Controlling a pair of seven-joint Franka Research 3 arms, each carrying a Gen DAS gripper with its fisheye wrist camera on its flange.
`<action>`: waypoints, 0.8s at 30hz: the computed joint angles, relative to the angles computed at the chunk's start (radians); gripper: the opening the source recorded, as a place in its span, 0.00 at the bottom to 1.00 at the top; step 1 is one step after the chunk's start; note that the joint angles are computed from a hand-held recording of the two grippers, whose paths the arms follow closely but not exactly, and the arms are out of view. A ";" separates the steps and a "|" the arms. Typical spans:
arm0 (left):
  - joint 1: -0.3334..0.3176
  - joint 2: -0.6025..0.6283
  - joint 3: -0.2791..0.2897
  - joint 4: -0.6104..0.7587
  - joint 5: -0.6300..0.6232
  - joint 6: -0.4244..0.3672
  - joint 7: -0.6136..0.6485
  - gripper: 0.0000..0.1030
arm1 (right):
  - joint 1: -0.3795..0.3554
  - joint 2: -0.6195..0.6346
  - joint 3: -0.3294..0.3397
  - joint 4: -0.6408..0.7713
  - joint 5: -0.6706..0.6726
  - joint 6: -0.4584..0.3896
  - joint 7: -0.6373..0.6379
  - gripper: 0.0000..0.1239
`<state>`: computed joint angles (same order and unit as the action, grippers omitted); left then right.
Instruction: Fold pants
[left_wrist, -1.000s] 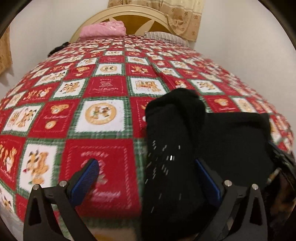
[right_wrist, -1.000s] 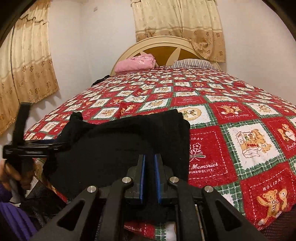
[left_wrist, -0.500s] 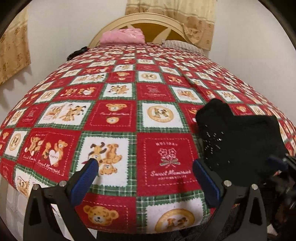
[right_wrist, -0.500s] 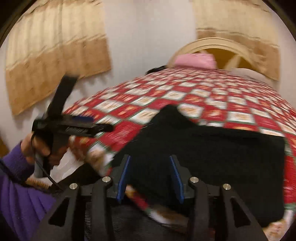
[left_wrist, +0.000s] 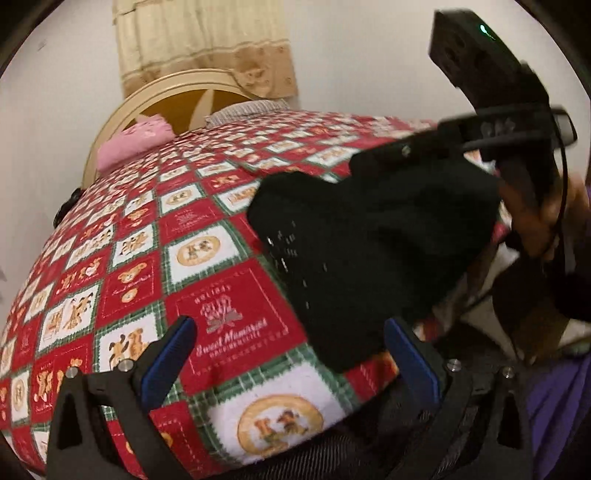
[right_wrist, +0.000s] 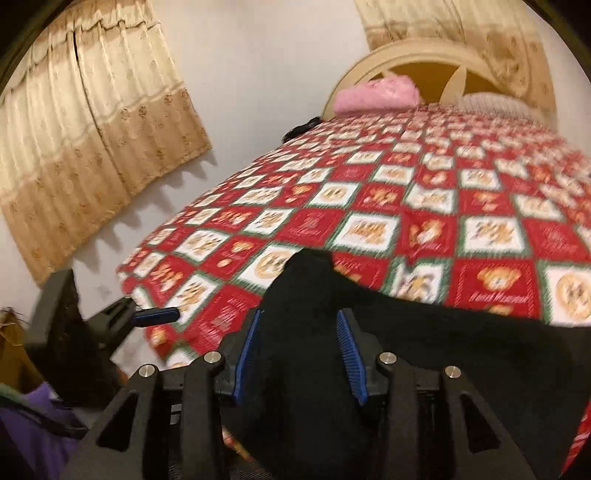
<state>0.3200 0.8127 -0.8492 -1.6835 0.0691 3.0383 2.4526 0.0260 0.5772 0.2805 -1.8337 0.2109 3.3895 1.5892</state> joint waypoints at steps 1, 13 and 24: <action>0.002 -0.001 0.004 -0.001 0.001 -0.007 -0.001 1.00 | -0.055 0.004 0.067 -0.024 -0.049 0.018 0.009 0.36; -0.068 -0.026 0.099 0.002 -0.008 0.034 -0.052 0.96 | 0.122 -0.034 -0.063 -0.115 0.038 0.065 0.023 0.36; -0.207 -0.043 0.281 -0.110 0.230 0.476 -0.038 0.81 | 0.223 -0.092 -0.174 -0.203 0.156 0.132 0.067 0.36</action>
